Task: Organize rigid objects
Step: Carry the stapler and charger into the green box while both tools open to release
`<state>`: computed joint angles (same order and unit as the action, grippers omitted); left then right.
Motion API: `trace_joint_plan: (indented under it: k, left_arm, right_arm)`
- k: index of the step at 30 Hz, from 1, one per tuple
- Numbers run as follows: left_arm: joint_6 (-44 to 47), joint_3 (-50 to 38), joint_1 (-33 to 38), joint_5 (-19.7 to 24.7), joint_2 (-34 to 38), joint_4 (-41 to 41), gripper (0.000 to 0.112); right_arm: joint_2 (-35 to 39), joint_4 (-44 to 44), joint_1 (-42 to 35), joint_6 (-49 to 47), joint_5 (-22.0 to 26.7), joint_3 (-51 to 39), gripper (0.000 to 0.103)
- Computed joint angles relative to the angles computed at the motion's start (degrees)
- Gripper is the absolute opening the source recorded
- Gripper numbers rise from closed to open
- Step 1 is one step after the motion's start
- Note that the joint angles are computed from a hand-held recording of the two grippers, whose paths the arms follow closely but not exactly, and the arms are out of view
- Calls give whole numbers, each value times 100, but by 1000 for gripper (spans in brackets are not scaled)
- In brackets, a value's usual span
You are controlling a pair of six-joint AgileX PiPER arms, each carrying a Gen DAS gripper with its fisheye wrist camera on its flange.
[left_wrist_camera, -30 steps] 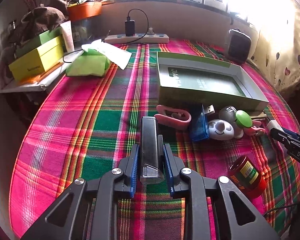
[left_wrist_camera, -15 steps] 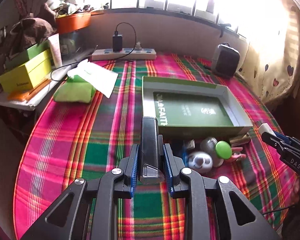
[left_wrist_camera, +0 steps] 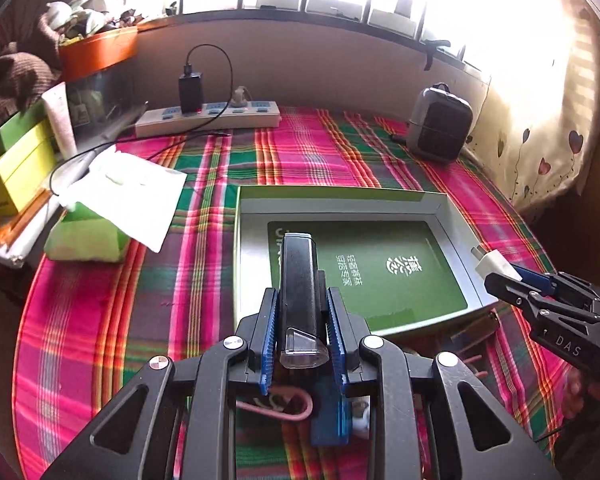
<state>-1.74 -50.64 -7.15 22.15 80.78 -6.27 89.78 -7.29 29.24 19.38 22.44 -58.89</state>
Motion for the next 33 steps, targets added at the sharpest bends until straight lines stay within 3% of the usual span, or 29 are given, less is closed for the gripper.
trace_joint_plan:
  k: [4,14,28,33]
  left_arm:
    - [237,-285,-7,4,386,-251,23]
    - [-162,-669,-216,45,1001,205,23]
    - [-504,-810,-273,69,1313,555,23]
    - [-373,-831,-197,96,1337,325,23]
  right_arm:
    - [329,452,-109,-533,25,-294,35]
    - [1100,657,-41,-986,247,-986,35]
    - [1433,29,56,-477,342,-1248,35]
    - [1462,-263,123,-218,359,-1272,35]
